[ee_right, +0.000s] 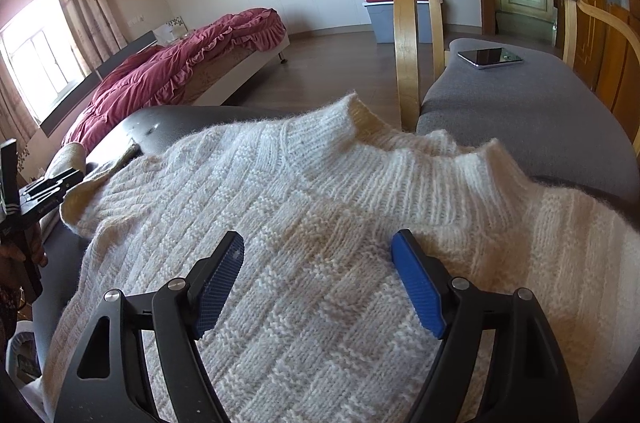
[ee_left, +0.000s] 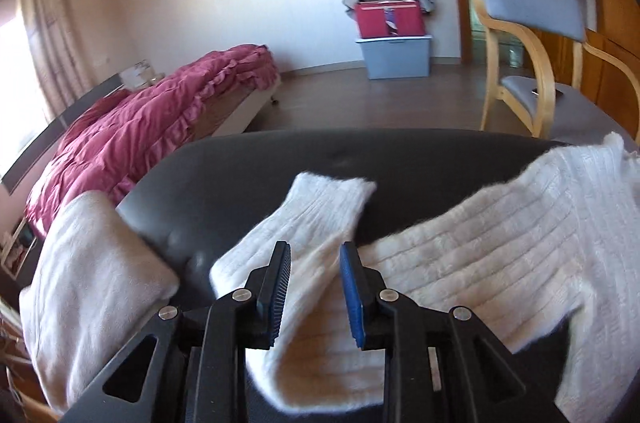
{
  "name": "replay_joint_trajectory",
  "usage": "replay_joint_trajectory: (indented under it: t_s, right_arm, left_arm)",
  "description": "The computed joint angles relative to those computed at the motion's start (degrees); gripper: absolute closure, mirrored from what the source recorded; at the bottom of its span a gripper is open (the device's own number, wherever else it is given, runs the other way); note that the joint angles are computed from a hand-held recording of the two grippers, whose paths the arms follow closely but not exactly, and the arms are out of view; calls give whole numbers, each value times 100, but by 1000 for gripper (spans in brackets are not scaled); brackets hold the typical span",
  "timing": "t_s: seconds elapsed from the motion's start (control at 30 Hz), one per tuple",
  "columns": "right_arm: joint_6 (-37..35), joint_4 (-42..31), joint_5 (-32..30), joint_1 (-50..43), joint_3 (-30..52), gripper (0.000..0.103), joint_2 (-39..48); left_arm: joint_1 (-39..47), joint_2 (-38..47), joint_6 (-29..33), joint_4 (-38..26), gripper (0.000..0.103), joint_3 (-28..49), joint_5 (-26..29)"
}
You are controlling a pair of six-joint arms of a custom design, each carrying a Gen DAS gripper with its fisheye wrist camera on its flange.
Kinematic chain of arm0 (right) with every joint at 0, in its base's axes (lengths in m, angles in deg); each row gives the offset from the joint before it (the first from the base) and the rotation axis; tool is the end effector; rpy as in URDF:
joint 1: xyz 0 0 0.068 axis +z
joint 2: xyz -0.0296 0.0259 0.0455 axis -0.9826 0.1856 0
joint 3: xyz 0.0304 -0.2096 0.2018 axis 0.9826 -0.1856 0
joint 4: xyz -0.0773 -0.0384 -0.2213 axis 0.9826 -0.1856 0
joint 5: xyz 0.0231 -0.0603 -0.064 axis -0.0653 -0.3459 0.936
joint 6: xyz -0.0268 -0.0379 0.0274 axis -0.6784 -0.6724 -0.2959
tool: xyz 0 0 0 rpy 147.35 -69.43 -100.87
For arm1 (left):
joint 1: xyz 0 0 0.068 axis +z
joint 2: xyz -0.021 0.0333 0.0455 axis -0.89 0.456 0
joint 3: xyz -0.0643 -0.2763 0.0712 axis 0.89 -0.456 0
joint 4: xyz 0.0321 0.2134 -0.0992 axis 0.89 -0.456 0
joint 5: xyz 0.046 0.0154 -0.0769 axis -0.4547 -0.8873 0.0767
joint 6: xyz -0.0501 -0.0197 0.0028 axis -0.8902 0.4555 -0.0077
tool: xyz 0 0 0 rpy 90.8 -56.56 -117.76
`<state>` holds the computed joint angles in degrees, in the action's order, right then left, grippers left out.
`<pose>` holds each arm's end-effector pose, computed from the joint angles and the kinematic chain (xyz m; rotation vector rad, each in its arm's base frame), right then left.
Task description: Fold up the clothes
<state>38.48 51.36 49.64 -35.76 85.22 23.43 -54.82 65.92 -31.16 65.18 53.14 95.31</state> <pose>0.1241 0.1039 0.1498 0.0372 2.3622 0.3590 0.2299 0.0288 0.1786 0.3111 2.2826 0.1452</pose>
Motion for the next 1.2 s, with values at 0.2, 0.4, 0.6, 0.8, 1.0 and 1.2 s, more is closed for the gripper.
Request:
replay_joint_trajectory:
  t_s: [0.2,0.4,0.6,0.8,1.0,1.2]
  right_arm:
    - [45,-13,16,42,17,24,-8]
    - [22,47,-40,0,7,23,12]
    - [-24,84,-82,-42,4,22,39]
    - [-32,84,-86,-47,-4,22,32]
    - [-8,85,-69,-15,-8,22,32]
    - [5,133,-122,-49,-41,22,-2]
  left_arm:
    - [-894,993,-399,-656,77,1012,-795]
    - [-1038,1558,-327,-807,77,1416,-919]
    - [-1090,1992,-114,-776,77,1558,-946]
    - [-1040,2121,-199,-121,76,1294,-888]
    - [-836,2039,-340,-30,96,1191,-545]
    - [-744,1075,-535,276,98,727,-233]
